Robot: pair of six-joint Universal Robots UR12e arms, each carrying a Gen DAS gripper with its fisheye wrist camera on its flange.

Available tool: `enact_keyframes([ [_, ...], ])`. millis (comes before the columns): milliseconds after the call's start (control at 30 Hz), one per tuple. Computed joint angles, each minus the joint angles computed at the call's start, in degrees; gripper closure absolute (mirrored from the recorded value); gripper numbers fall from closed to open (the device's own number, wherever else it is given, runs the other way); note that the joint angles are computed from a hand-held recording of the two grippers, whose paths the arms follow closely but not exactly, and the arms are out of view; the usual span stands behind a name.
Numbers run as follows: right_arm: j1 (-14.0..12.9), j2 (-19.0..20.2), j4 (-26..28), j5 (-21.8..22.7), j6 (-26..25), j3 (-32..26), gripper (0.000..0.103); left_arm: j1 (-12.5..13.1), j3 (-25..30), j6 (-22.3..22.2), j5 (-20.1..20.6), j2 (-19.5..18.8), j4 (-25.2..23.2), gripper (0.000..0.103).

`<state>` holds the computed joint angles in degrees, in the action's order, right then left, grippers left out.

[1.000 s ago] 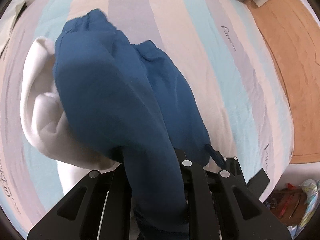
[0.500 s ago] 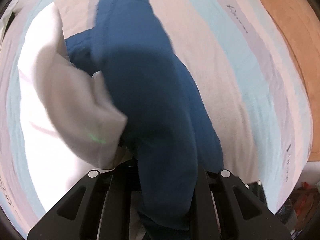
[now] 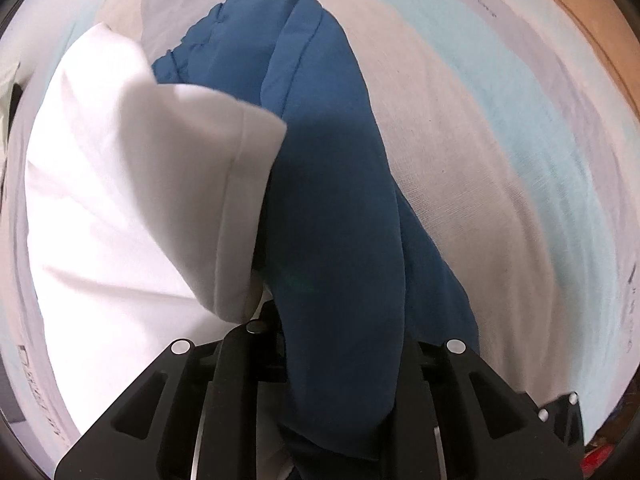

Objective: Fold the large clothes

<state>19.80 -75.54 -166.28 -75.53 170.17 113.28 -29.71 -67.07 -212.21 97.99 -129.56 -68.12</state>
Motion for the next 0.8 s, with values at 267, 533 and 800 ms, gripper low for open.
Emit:
enact_keyframes([
  [267, -1.0, -2.7, 2.1, 0.3, -1.0, 2.3, 0.024, -0.7, 2.7, 0.3, 2.8, -2.3, -3.4, 0.086],
  [533, -1.8, -3.1, 2.8, -0.6, -1.8, 2.3, 0.024, -1.4, 2.0, -1.7, 4.6, -2.4, -2.8, 0.085],
  [800, -3.5, -4.7, 5.9, -2.5, -1.1, 1.2, 0.024, -1.8, -1.8, -2.3, 3.1, 0.0, 2.2, 0.054],
])
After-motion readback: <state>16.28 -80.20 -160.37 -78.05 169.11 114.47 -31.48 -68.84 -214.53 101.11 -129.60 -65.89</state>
